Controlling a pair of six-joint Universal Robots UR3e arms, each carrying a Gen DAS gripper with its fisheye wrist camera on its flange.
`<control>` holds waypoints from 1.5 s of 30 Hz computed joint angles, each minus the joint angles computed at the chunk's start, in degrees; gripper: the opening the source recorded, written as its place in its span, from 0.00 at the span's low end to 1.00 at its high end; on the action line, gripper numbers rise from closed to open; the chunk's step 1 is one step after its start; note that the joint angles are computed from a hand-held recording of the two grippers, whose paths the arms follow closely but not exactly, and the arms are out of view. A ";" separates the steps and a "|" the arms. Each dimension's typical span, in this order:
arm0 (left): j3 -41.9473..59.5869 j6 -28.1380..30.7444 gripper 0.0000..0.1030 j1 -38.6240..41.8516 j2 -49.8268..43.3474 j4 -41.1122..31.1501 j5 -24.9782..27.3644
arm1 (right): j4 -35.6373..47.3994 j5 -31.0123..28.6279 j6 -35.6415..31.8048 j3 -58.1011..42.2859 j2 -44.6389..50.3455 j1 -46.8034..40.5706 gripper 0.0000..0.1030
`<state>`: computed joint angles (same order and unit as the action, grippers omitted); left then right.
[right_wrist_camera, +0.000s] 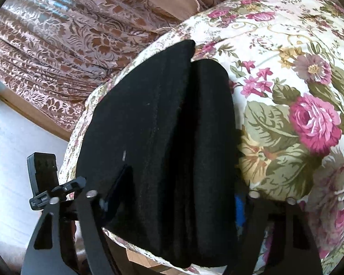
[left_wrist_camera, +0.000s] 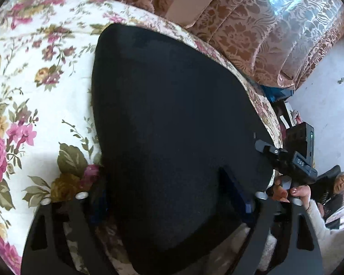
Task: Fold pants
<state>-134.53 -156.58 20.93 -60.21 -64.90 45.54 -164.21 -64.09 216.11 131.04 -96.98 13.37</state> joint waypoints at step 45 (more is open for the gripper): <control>53.90 -19.49 0.58 -16.93 -66.13 51.48 25.45 | -7.29 -7.02 -5.90 -59.16 57.29 -8.51 0.74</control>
